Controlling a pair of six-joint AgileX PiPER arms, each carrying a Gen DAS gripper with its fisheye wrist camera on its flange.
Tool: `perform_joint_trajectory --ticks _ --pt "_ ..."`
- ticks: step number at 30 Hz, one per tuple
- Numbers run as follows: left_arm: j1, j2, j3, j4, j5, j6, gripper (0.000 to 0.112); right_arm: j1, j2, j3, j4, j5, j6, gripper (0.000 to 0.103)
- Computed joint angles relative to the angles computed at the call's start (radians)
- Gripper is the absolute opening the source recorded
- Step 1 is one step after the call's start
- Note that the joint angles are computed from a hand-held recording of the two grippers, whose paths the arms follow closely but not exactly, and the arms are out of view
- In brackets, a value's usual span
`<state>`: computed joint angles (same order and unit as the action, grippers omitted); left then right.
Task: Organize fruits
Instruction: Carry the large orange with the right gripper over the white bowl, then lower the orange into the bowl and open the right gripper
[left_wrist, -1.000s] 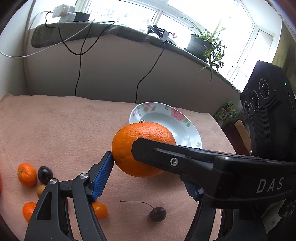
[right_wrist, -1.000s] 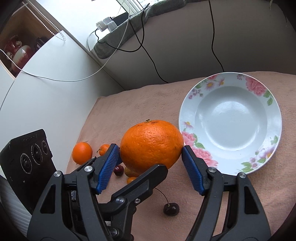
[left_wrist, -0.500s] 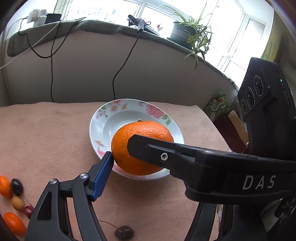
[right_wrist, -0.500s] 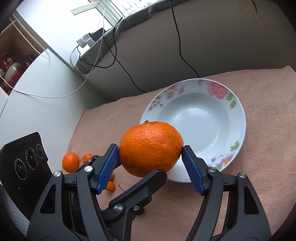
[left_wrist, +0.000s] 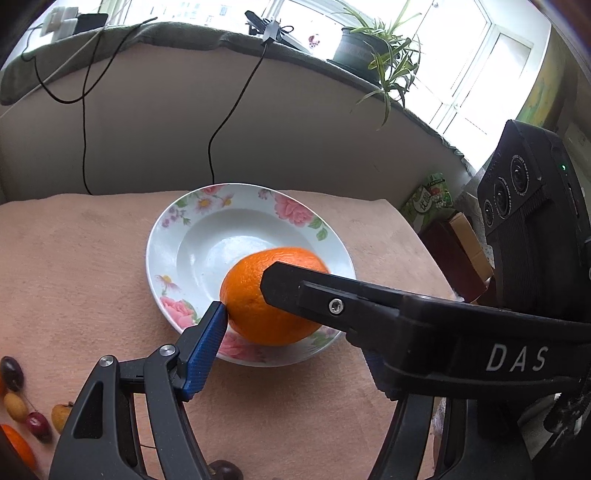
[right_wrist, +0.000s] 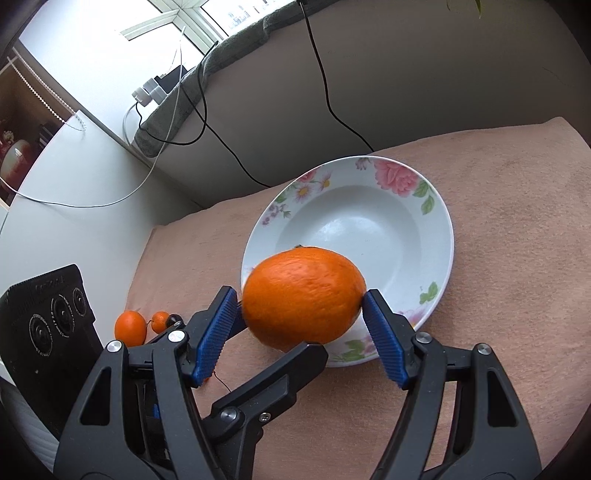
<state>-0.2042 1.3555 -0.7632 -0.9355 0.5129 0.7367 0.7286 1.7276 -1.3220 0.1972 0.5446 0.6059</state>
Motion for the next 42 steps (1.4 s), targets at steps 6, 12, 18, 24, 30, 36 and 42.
perform_joint_trajectory --ticks 6,12,18,24,30,36,42 --pt "-0.014 -0.031 0.005 0.027 -0.004 -0.020 0.069 0.036 -0.023 -0.050 -0.225 0.061 0.150 0.074" --pt "0.013 -0.049 0.023 0.030 0.007 -0.015 0.069 0.033 -0.067 -0.003 -0.270 0.044 0.214 0.074" --pt "0.057 -0.100 0.056 0.025 0.031 -0.001 0.069 0.049 -0.125 0.065 -0.335 0.023 0.296 0.074" --pt "0.106 -0.198 0.096 0.060 0.056 0.000 0.069 0.086 -0.171 0.115 -0.423 0.015 0.386 0.074" --pt "0.184 -0.326 0.158 0.085 0.080 0.031 0.069 0.144 -0.186 0.137 -0.507 0.024 0.459 0.074" --pt "0.352 -0.449 0.216 0.097 0.178 0.107 0.071 0.222 -0.178 0.131 -0.604 0.050 0.533 0.074" --pt "0.630 -0.535 0.262 0.082 0.331 0.257 0.079 0.274 -0.145 0.110 -0.639 0.051 0.563 0.089"
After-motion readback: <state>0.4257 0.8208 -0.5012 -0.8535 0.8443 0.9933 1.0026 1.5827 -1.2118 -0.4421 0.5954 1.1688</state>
